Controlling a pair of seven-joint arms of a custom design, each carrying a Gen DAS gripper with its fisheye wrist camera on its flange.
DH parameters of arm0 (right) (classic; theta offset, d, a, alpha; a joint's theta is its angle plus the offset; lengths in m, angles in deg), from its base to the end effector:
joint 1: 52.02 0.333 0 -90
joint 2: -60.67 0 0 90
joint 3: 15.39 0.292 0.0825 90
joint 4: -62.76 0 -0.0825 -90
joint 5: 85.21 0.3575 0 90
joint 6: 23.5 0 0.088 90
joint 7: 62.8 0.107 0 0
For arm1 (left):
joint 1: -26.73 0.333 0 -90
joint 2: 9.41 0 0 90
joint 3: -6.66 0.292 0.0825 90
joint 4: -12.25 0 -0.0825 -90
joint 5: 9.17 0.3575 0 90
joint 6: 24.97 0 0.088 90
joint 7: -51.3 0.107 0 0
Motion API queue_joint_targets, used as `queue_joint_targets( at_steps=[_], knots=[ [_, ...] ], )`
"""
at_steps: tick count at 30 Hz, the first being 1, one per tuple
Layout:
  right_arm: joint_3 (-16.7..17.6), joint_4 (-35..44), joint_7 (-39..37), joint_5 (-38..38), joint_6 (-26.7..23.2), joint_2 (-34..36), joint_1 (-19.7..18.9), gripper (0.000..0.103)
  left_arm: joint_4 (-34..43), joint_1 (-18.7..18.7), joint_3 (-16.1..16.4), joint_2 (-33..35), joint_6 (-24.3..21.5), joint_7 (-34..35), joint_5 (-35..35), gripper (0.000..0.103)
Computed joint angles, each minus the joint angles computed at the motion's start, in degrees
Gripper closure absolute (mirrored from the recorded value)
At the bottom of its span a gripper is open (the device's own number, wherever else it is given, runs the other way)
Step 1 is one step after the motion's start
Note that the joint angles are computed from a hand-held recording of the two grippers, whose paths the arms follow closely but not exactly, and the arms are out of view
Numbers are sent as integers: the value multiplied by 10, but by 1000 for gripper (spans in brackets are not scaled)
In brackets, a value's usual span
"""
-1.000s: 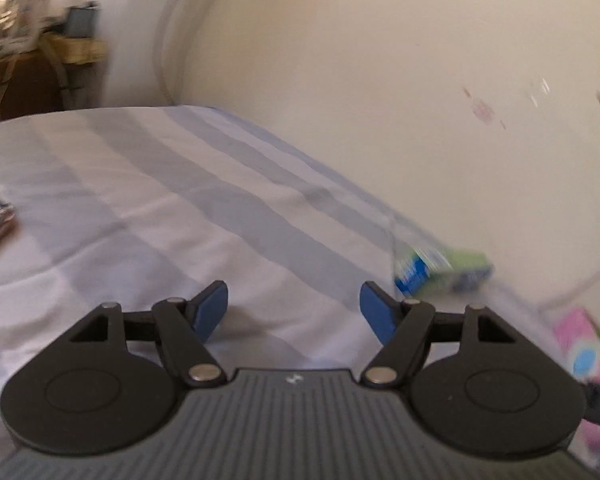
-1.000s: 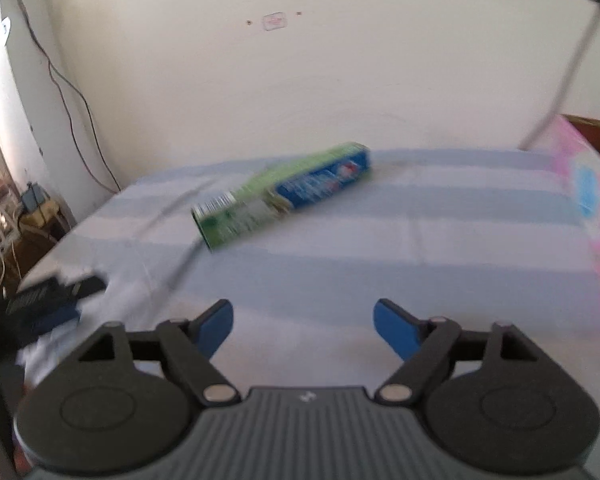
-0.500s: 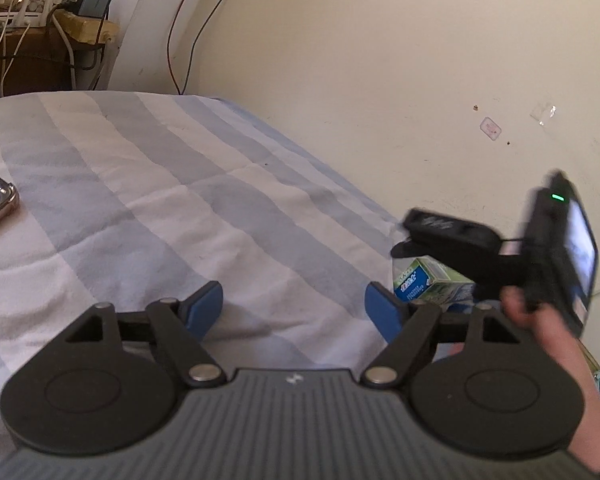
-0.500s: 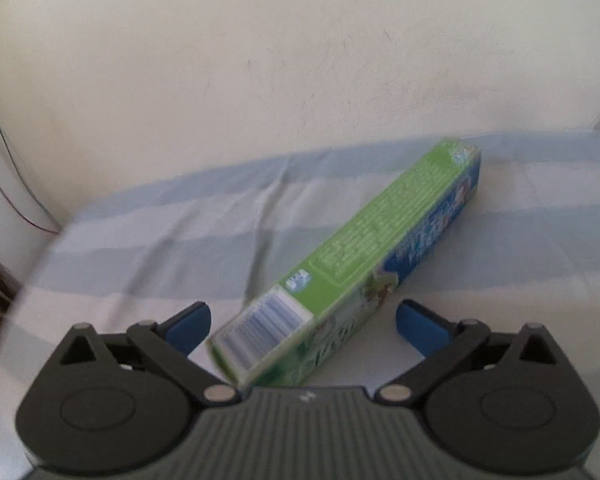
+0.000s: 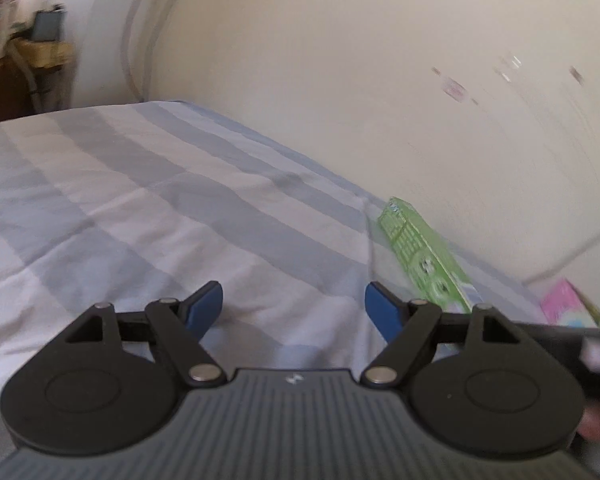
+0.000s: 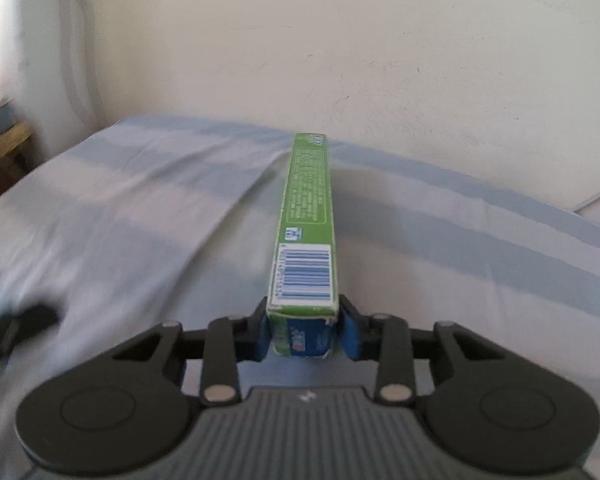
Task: Organize objects
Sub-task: 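Lift the toothpaste box with the right gripper toward the tin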
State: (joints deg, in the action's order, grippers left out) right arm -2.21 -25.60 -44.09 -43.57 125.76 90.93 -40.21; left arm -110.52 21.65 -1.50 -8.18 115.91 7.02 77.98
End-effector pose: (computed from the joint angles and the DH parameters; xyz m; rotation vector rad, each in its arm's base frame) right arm 0.6505 0.2559 0.3990 -2.2883 0.5740 -0.2853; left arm 0.5315 -0.1256 0.4143 -2.0696 0.6496 -0.8580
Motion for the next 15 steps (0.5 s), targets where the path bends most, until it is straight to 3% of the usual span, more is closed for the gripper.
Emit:
queue_joint_targets(
  at_steps=[3, 7, 9, 12, 15],
  knots=[
    [14, -79, -128, 58, -46, -64, -68, 71, 13, -3, -1, 11, 11, 36, 11, 23],
    [-34, -115, -212, 92, -158, -112, -128, 71, 20, -8, 0, 17, 24, 62, 30, 23],
    [-65, -123, -238, 101, -186, -125, -147, 71, 24, -9, 0, 21, 31, 77, 34, 23],
    [-100, -119, -262, 126, -190, -120, -171, 68, 37, -16, -2, 31, 31, 124, 29, 23],
    [-115, -123, -285, 176, -135, -112, -190, 62, 65, -21, -1, 52, 63, 188, -3, 23]
  ],
)
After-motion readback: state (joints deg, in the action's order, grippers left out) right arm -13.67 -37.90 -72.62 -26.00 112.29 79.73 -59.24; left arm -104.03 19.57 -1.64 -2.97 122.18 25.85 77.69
